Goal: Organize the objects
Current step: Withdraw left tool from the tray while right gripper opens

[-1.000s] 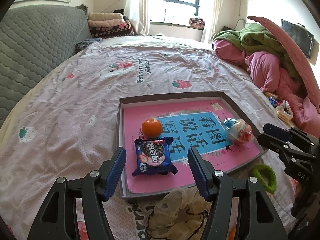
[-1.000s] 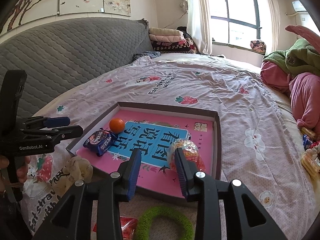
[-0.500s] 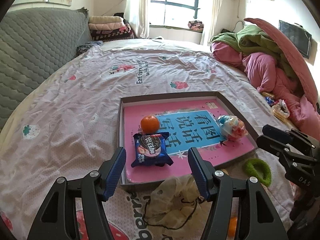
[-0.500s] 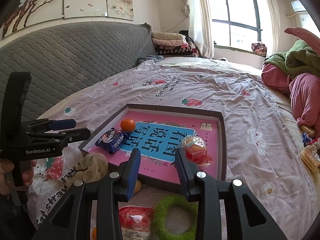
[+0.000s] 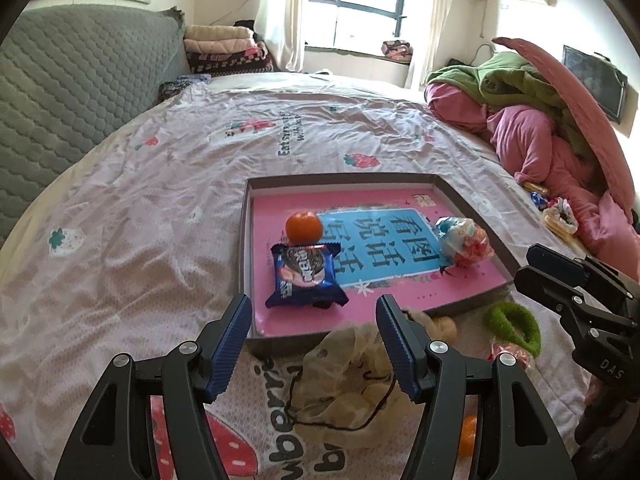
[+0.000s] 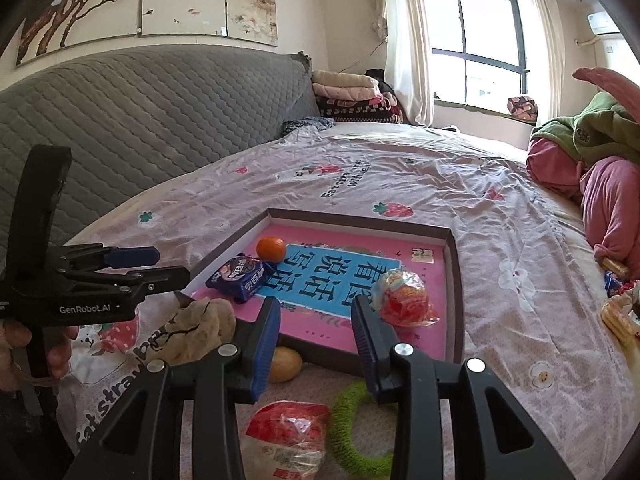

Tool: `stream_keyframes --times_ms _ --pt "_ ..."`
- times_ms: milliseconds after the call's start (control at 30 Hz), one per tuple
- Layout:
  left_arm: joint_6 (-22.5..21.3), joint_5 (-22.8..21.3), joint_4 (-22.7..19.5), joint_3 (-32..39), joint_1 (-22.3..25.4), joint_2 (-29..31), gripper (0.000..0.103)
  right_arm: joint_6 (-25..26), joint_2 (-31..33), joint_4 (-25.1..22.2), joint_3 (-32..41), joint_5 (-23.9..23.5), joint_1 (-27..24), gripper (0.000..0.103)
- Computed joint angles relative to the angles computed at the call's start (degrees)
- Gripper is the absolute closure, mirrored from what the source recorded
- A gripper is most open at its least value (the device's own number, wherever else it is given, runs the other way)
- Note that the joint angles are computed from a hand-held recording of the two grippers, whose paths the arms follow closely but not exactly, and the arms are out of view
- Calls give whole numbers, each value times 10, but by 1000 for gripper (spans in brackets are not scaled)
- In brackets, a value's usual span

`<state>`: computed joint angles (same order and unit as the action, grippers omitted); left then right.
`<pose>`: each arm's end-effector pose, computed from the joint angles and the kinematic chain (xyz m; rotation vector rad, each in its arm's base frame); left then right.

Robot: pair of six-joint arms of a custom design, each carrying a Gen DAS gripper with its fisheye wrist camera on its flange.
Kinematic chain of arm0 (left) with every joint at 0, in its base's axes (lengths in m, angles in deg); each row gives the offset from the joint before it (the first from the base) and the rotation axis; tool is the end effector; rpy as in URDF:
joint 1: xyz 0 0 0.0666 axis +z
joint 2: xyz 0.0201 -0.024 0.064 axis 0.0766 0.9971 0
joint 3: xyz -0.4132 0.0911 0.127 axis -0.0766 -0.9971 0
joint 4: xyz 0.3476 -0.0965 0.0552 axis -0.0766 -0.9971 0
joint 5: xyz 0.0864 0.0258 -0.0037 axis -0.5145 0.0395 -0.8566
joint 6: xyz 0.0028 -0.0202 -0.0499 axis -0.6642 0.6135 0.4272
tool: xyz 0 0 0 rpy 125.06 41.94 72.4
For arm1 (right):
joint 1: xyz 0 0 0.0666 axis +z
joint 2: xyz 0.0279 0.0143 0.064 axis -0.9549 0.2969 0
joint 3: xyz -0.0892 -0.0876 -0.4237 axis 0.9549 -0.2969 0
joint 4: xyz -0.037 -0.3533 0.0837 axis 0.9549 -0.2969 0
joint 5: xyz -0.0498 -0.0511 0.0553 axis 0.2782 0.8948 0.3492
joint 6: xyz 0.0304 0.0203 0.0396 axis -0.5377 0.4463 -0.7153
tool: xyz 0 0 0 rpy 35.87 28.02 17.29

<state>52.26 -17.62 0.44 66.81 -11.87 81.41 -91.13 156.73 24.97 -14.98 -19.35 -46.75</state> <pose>0.4937 -0.1550 0.4511 0.6459 2.2646 -0.4035 0.3643 0.1629 0.4671 0.0675 2.1562 0.0491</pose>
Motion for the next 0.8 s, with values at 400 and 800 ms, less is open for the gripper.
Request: stream_keyframes --times_ms 400,800 --pt "-1 2 10 -21 3 -12 37 -25 -16 17 -28 17 19 66" --pt "-1 17 23 -53 5 -29 36 -54 -26 11 -47 23 41 66"
